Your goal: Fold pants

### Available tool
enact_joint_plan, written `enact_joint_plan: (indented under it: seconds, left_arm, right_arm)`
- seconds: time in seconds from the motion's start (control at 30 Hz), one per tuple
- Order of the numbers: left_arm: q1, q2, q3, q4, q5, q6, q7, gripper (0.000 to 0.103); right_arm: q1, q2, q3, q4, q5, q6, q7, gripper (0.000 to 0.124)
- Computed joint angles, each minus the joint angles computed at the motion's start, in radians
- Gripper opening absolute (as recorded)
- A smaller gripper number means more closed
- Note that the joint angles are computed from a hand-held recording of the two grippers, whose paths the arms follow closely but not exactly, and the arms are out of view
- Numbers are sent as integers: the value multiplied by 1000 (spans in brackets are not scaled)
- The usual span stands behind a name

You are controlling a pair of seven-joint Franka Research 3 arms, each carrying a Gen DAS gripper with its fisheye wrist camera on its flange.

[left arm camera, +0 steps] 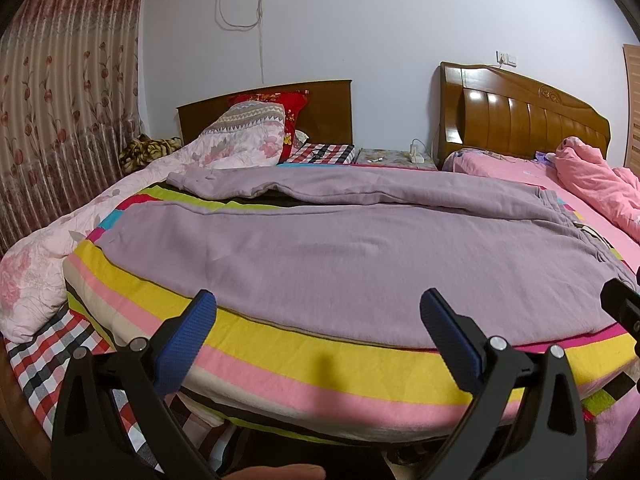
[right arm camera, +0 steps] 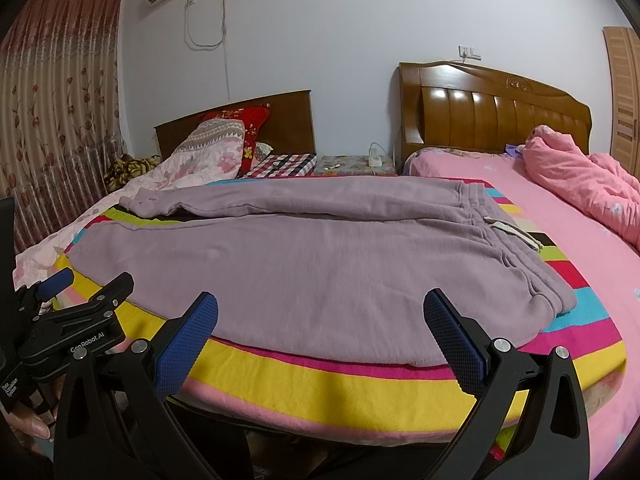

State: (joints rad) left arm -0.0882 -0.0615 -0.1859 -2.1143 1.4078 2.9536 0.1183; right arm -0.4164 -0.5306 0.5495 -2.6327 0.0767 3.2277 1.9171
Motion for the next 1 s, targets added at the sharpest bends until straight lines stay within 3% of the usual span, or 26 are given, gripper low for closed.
enact_joint_plan:
  seconds: [1.0]
  left_arm:
    - [3, -3, -2, -10, -21, 0, 25, 102]
  right_arm:
    - [30, 15, -26, -4, -1, -7, 11, 99]
